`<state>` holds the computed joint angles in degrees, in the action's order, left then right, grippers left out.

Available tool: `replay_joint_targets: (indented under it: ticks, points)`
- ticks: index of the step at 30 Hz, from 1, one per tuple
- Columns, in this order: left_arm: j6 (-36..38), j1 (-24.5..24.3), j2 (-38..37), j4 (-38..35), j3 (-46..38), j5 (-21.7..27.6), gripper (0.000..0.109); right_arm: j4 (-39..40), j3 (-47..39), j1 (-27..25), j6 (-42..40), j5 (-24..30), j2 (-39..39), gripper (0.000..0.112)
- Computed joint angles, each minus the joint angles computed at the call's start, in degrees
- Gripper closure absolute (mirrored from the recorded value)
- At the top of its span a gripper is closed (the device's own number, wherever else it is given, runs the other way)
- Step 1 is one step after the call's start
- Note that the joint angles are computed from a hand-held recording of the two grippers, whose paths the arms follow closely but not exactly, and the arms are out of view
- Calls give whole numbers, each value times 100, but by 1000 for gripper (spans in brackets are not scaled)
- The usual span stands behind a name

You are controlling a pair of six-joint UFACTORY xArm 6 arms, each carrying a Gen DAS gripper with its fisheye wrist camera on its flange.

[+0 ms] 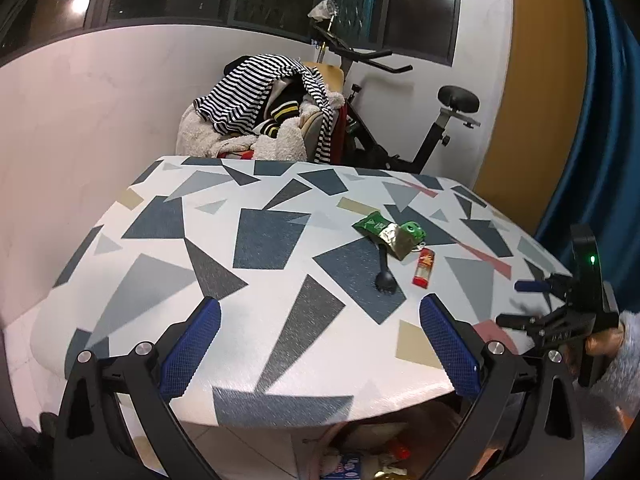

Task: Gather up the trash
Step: 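Move both tools back over the table toward the lighter and spork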

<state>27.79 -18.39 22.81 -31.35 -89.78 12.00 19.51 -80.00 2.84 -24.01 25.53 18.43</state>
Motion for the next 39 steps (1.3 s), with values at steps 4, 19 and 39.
replay_joint_targets:
  ticks: [4,19,39]
  points:
    - [-73,61,256,226,-391,331,11,17,-554,-31,-168,164,414,15]
    - [-1225,233,1283,1199,-1754,1141,11,-344,-4457,79,-289,2180,2822,15]
    - [-1425,129,2772,965,-4419,2824,21,-43,-4997,36,-207,2257,3240,86]
